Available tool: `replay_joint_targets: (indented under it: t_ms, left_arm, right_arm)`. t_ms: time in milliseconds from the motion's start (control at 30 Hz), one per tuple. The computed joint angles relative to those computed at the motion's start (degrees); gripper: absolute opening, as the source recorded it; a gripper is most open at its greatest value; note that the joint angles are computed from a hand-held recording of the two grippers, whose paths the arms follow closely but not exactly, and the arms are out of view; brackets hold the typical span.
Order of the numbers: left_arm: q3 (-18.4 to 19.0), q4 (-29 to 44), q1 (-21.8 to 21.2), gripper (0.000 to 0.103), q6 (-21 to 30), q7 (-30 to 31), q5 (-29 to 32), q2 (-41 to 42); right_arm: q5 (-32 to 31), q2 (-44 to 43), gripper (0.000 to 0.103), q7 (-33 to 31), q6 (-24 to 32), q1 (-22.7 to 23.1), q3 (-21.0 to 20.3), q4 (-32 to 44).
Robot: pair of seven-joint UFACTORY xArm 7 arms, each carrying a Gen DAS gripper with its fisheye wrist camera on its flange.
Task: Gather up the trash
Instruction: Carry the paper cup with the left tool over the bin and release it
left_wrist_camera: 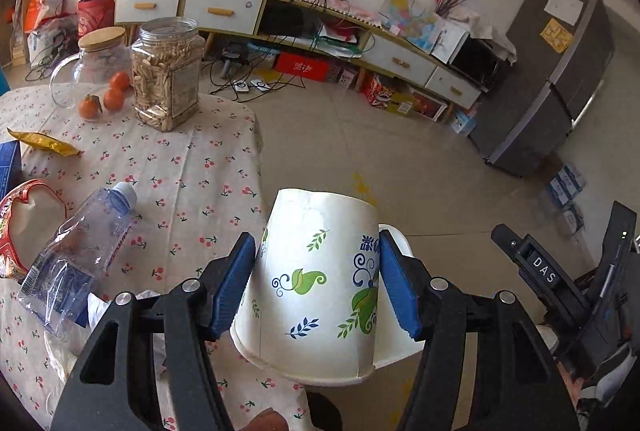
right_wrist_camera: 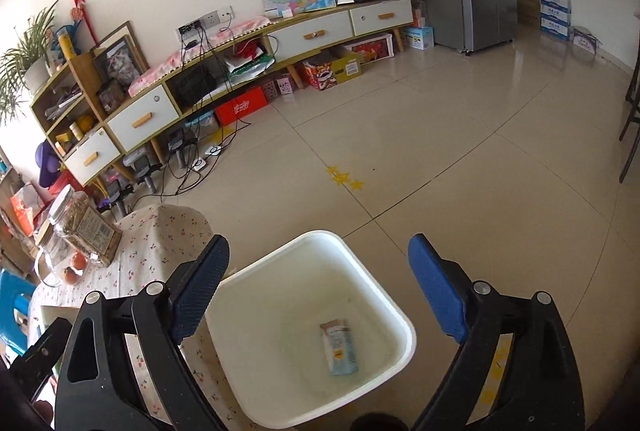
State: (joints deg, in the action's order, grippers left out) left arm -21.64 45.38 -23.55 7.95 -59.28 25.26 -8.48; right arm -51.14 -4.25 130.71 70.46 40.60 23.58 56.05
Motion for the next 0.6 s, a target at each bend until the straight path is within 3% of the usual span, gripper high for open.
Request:
replay_joint_targets:
  t_ms: [133, 233, 467, 600]
  left_arm:
    - [-1.34, 4.05, -0.74, 0.062, 1.26, -3.70, 5.60, 4.78]
    - [-0.48, 6.95, -3.17, 0.062, 2.50, -5.93, 8.99, 8.08]
    - [2.83, 13.07, -9.79, 0.063, 5.54, -4.01, 9.07, 14.93]
    - [4.80, 14.95, -12.81, 0.075, 7.55, -1.38, 7.09, 16.79]
  right_arm:
    - [2.45, -1.32, 0.094, 1.57, 6.63, 0.66, 0.91, -0.46]
    - [4.29, -3.22, 0.095, 2.75, 7.81, 0.65, 1.32, -2.09]
    - [6.78, -6.73, 0.095, 4.41, 7.04, -0.97, 2.74, -5.15]
    - [6.89, -6.56, 0.095, 4.16, 7.92, -1.53, 3.51, -4.87]
